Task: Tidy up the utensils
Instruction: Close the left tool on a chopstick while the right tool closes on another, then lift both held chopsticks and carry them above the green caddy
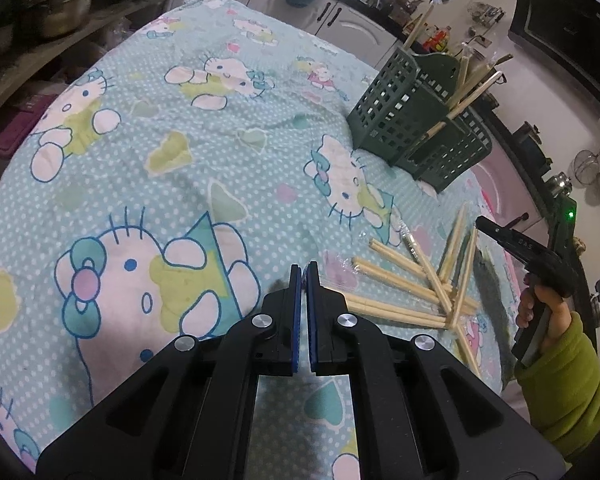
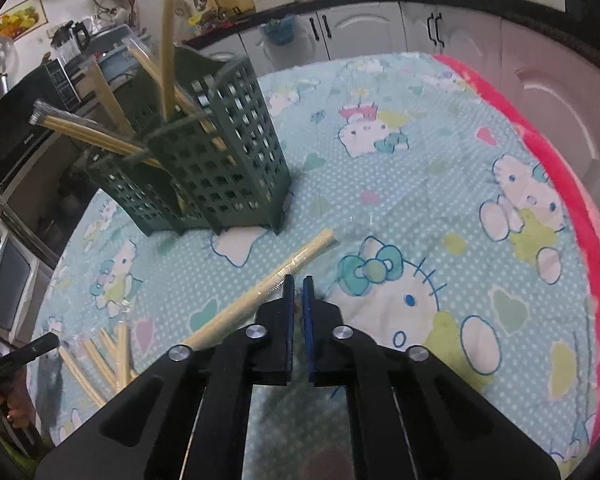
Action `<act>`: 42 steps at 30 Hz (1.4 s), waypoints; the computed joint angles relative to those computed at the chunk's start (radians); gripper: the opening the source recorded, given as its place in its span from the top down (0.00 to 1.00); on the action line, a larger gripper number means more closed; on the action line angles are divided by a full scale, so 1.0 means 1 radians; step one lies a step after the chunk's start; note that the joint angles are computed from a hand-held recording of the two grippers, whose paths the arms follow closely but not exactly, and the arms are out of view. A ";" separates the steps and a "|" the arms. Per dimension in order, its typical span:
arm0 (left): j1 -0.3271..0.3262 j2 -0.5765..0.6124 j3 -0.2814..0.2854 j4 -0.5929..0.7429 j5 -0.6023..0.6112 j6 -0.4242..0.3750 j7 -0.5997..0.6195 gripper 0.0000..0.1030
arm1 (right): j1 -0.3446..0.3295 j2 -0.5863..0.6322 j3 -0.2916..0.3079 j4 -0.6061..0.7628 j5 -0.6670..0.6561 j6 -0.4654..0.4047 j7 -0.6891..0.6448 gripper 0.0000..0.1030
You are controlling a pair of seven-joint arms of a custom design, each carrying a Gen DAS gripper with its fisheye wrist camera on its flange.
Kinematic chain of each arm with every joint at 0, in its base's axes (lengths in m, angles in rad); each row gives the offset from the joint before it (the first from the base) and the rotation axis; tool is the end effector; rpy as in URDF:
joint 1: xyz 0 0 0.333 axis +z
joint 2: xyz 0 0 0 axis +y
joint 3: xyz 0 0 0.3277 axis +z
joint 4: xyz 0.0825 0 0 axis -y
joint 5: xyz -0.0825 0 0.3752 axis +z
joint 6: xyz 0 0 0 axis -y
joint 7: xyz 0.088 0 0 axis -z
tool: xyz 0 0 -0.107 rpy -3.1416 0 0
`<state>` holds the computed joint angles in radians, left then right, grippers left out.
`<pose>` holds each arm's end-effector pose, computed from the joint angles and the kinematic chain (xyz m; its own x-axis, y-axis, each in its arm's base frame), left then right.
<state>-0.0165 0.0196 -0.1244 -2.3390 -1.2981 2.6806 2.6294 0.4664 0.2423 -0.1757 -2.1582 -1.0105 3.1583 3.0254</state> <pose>0.5124 -0.0422 0.3615 -0.2112 -0.8616 0.4616 -0.8508 -0.0704 -0.5207 0.5315 0.2428 0.3635 -0.0248 -0.9639 -0.2652 -0.7515 0.1929 -0.6309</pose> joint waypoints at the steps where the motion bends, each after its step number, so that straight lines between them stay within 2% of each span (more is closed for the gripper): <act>1: 0.001 -0.006 0.001 -0.001 -0.010 -0.001 0.009 0.99 | 0.021 -0.011 -0.022 0.000 -0.034 0.004 0.028 0.97; 3: 0.002 -0.017 0.004 -0.003 -0.025 -0.010 0.023 0.99 | 0.043 -0.025 -0.042 0.009 -0.108 -0.001 0.086 0.97; 6: -0.001 -0.036 0.007 -0.002 -0.052 -0.013 0.046 0.99 | 0.042 -0.050 -0.034 0.023 -0.209 -0.011 0.158 0.98; 12: -0.014 -0.066 0.012 0.009 -0.083 -0.016 0.081 0.99 | 0.004 -0.078 0.024 0.061 -0.325 -0.013 0.230 0.98; 23: -0.052 -0.103 0.008 0.052 -0.135 -0.019 0.143 0.99 | -0.069 -0.099 0.163 0.149 -0.431 -0.007 0.236 0.98; 25: -0.060 -0.109 0.007 0.057 -0.146 -0.022 0.152 0.99 | -0.076 -0.098 0.180 0.156 -0.408 0.002 0.193 0.98; 34: -0.097 -0.122 -0.006 0.085 -0.164 -0.021 0.196 0.99 | -0.056 -0.103 0.196 0.186 -0.428 0.006 0.158 0.98; 42: -0.114 -0.118 -0.011 0.108 -0.162 -0.033 0.199 0.99 | -0.069 -0.119 0.213 0.203 -0.518 0.008 0.232 0.98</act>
<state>-0.1309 -0.0985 -0.1354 -2.2311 -1.4601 2.6475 2.8285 0.3976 0.1237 0.0376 -1.9549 -1.5289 3.1665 3.2577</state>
